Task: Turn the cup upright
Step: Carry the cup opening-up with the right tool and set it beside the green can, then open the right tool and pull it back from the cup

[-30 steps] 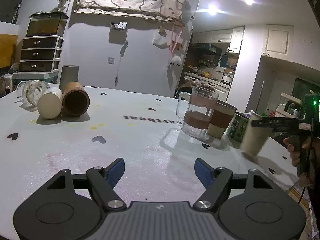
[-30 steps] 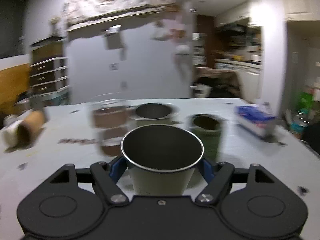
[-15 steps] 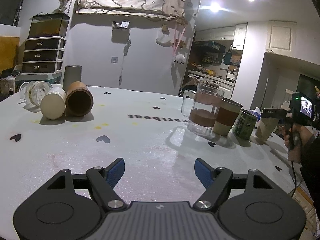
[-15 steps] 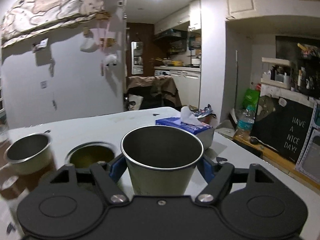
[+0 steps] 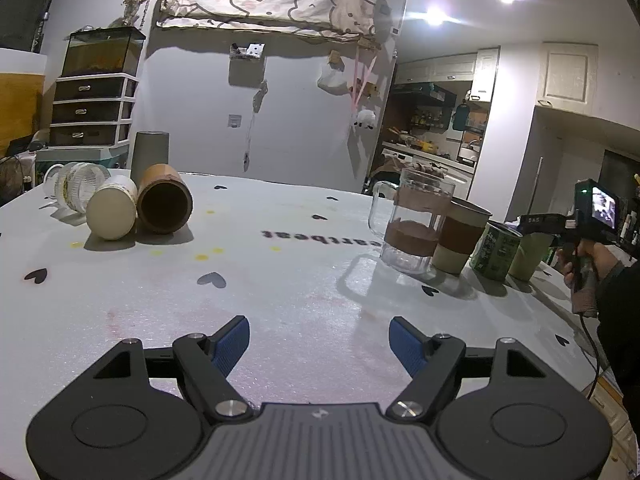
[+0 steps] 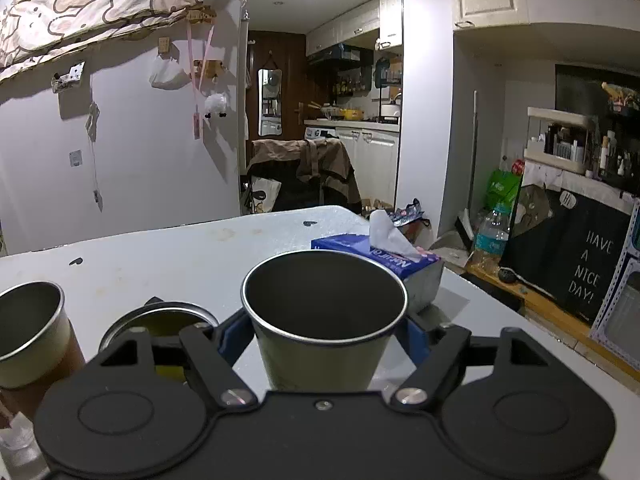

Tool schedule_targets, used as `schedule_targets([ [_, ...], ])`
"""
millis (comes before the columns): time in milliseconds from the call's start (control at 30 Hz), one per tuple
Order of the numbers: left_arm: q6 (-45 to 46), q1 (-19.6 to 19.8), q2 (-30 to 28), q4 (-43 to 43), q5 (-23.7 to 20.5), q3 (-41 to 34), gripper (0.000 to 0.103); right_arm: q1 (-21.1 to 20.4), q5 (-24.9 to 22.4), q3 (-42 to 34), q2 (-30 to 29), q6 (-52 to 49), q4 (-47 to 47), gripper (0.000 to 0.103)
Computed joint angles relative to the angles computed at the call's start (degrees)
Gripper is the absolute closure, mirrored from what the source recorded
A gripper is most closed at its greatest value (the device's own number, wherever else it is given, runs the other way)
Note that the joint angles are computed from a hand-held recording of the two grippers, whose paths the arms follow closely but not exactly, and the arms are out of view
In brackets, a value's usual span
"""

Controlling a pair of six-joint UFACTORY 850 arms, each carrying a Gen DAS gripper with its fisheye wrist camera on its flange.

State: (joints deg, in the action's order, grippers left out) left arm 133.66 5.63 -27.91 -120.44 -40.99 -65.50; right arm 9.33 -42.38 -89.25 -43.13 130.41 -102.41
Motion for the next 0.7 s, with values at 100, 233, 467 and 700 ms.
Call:
schedule_targets([
  [100,0.77,-0.07,0.29,-1.34,-0.01,0.35,0.022,-0.06,1.5,2.02,1.64,4.44,-3.3,0.022],
  [233,1.5,-0.28,0.65,-2.06,-0.06,0.56,0.021,0.77,1.35,5.72,4.38,8.92,-6.91,0.021],
  [467,3.08,-1.3,1.12,-3.45,-0.51,0.29,0.021,4.82,-1.66,15.26,11.06,16.73,-12.9,0.02],
  [700,2.91,-2.63,1.21,-3.53,-1.44,-0.66,0.021,10.88,-7.93,24.7,17.49,21.77,-16.39,0.018],
])
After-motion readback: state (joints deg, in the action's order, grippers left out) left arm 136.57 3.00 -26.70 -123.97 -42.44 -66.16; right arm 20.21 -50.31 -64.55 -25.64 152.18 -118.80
